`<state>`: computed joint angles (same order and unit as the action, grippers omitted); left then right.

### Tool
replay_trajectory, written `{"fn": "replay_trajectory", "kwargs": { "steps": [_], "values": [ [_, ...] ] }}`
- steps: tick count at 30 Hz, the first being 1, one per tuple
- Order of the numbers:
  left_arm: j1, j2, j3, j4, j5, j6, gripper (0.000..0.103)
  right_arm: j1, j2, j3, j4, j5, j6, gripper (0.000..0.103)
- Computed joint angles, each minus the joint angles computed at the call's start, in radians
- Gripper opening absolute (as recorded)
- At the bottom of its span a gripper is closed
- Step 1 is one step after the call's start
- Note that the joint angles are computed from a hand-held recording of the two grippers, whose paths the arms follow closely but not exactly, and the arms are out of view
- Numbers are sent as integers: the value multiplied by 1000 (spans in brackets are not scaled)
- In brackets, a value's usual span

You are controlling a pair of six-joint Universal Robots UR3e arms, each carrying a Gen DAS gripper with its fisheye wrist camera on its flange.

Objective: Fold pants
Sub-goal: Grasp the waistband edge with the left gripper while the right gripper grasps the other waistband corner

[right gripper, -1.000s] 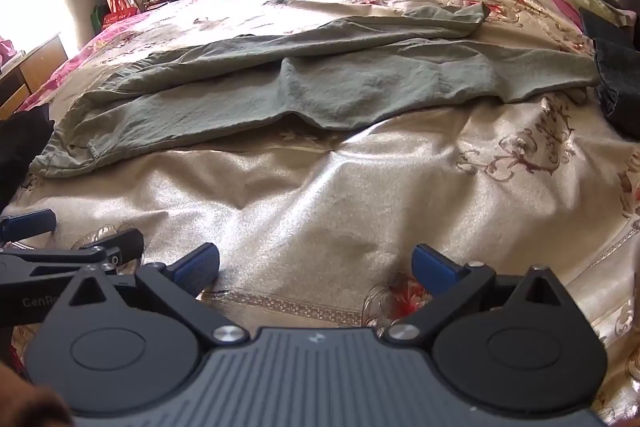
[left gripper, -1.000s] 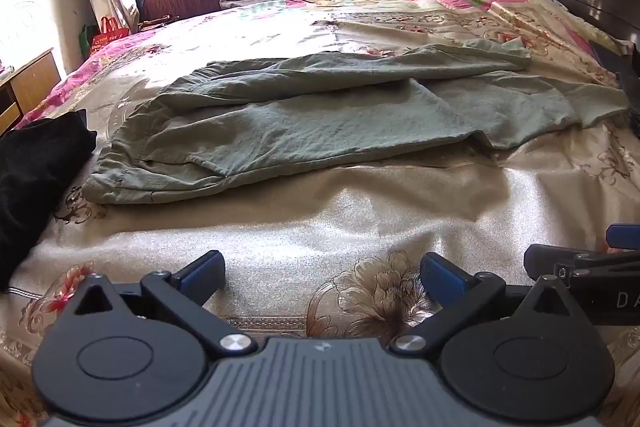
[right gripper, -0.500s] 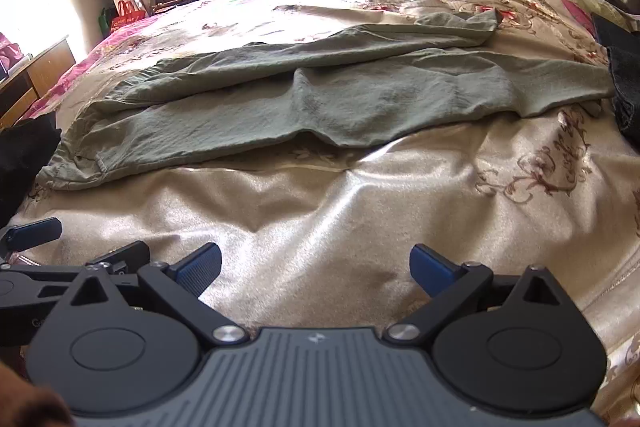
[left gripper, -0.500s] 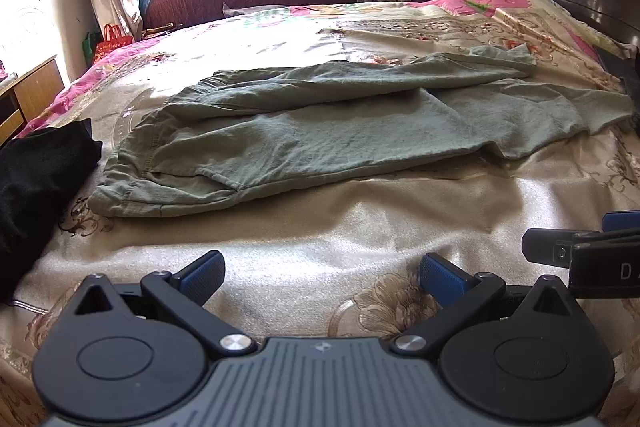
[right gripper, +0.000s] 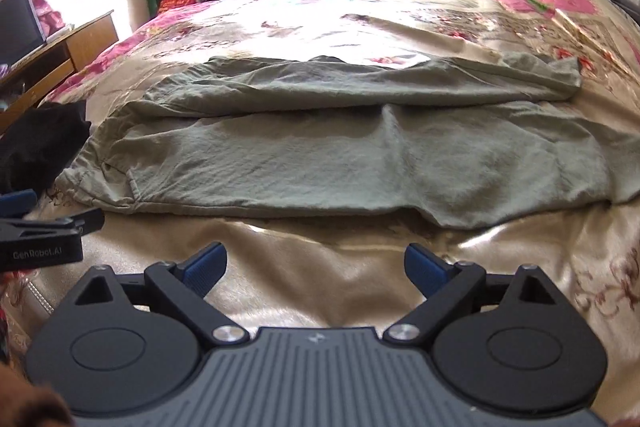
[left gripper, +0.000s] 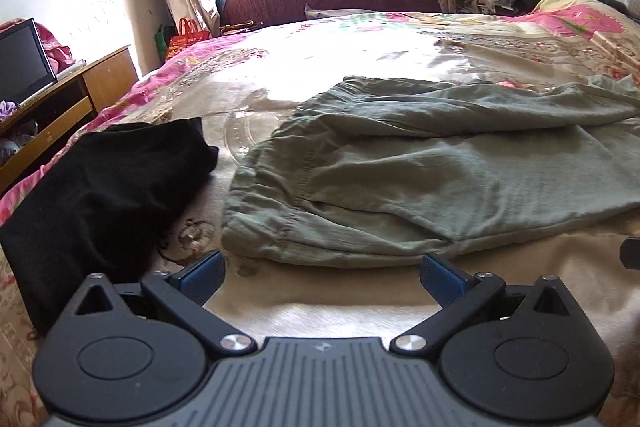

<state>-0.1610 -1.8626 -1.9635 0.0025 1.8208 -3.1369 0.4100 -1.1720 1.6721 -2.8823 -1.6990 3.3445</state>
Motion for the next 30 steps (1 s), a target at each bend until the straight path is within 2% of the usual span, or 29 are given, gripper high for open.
{"fn": "replay_trajectory", "kwargs": {
  "steps": [7,10,13,14,15,17,18,20,21,22,25,27,29,30],
  "values": [
    [101,-51,15,107,-114,143,103,30,190,-286,109,90,-169,93],
    [144,-61,38,52,-201,191,103,44,266,-403,164,95,-255,93],
    [156,-81,65,-4,-228,232,103,46,317,-479,195,115,-345,90],
    [157,-87,72,-11,-226,239,100,43,334,-507,211,123,-367,81],
    [159,-88,73,-11,-230,247,97,41,350,-538,230,129,-378,77],
    [169,-81,74,-21,-237,263,84,33,376,-590,258,151,-382,75],
    [178,-71,70,-30,-246,271,81,29,387,-613,271,161,-388,73],
    [190,-58,69,-54,-246,277,64,28,409,-665,306,175,-406,64],
    [200,-49,67,-66,-249,285,63,26,406,-669,314,183,-415,61],
    [214,-37,58,-72,-265,285,63,26,403,-671,320,191,-425,58],
    [259,-13,45,-105,-331,281,64,31,400,-662,313,193,-479,57],
    [252,-28,45,-83,-318,298,68,40,419,-681,309,178,-503,58],
    [241,-44,54,-73,-292,293,83,46,434,-707,315,173,-510,59],
    [239,-44,52,-69,-282,284,86,49,441,-724,326,173,-513,59]
  ]
}}
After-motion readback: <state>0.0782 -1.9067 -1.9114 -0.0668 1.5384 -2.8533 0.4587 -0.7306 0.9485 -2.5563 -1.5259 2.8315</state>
